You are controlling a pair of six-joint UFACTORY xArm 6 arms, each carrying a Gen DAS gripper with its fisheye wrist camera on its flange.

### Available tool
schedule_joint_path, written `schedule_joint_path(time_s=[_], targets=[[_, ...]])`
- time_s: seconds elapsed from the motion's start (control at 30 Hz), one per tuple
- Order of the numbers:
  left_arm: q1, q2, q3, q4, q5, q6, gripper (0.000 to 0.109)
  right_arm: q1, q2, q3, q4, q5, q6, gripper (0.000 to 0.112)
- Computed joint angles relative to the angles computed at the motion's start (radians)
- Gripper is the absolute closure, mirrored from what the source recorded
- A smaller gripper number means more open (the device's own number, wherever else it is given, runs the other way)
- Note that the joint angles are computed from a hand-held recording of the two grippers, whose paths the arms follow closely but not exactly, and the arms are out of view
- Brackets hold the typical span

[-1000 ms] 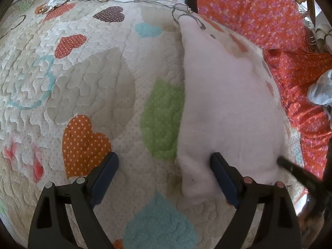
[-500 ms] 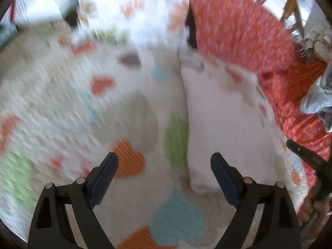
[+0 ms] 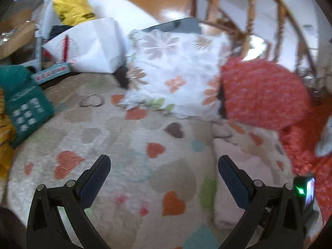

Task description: Fold small clothes

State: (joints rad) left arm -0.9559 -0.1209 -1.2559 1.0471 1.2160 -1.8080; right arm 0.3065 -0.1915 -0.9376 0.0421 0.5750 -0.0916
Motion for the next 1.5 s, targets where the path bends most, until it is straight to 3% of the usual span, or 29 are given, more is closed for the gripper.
schedule_joint_path(time_s=[0.13,0.2,0.33,0.47,0.53,0.6,0.67,0.77,0.9,1.07,1.13,1.23,1.5], targets=[[-0.022,0.017,-0.044,0.014,0.078,-0.045,0.006,0.000,0.025,-0.020,0.057,0.020,-0.011,0.043],[-0.028,0.035,-0.067,0.056,0.104,-0.038,0.006,0.002,0.027,-0.022,0.064,0.028,-0.009,0.040],[0.002,0.066,-0.080,0.122,0.079,0.010,0.006,0.009,0.037,-0.021,0.069,0.035,-0.006,0.026],[0.082,0.080,-0.080,0.077,-0.020,0.032,0.006,0.007,0.057,-0.032,0.160,0.061,-0.075,0.009],[0.095,0.100,-0.096,0.074,-0.004,0.046,0.006,0.006,0.085,-0.067,0.158,0.107,-0.081,0.009],[0.083,0.132,-0.124,0.097,0.065,0.070,0.006,0.012,0.108,-0.096,0.119,0.135,-0.062,0.009],[0.069,0.160,-0.146,0.115,0.121,0.093,0.006,0.021,0.108,-0.090,0.087,0.122,-0.045,0.009],[0.061,0.180,-0.156,0.117,0.129,0.128,0.006,0.029,0.094,-0.062,0.052,0.085,-0.033,0.009],[0.055,0.190,-0.161,0.106,0.128,0.160,0.006,0.016,0.098,-0.088,0.094,0.132,-0.094,0.009],[0.072,0.176,-0.148,0.014,0.102,0.152,0.006,-0.052,0.035,-0.088,0.256,0.153,-0.179,0.027],[0.092,0.150,-0.116,-0.040,0.051,0.141,0.006,-0.074,0.014,-0.082,0.267,0.127,-0.167,0.048],[0.119,0.107,-0.057,-0.094,-0.034,0.112,0.006,-0.098,0.007,-0.083,0.264,0.073,-0.133,0.069],[0.118,0.080,-0.025,-0.101,-0.040,0.077,0.006,-0.039,0.079,-0.137,0.441,0.099,-0.249,0.071]])
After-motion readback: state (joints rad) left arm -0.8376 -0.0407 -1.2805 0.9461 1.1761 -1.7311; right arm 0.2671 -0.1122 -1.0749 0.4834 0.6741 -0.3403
